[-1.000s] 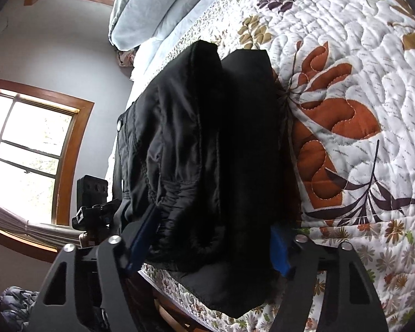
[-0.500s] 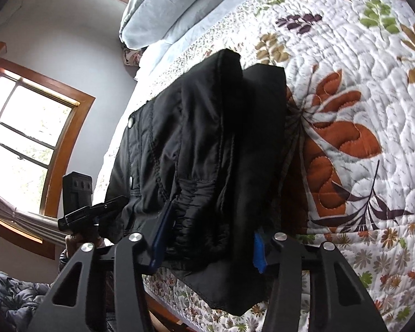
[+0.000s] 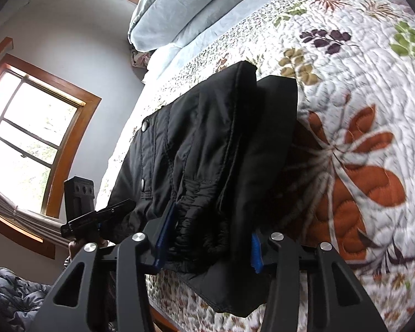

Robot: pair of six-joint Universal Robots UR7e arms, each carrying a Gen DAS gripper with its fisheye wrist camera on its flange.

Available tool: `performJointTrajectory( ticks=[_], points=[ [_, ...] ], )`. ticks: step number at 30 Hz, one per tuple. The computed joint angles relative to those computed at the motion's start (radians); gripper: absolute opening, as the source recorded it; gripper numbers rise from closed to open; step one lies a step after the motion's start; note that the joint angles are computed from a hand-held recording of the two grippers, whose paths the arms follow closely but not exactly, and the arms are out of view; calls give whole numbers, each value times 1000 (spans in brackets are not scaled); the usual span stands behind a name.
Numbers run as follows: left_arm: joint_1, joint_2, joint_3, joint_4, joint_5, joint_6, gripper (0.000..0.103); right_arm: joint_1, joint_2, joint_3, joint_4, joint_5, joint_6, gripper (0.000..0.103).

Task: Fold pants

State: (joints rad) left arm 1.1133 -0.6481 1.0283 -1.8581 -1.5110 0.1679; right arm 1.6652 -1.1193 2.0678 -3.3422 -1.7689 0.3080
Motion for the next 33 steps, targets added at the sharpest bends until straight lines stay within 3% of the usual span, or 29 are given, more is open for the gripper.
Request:
performJointTrajectory(
  ticks=[12,33],
  points=[
    [9,89,-165,31,25,21,65,-22,50,-134,81,41,-47,46],
    [15,299,-557,167,60,37,64,-62,104,-296,186,109,-114,46]
  ],
)
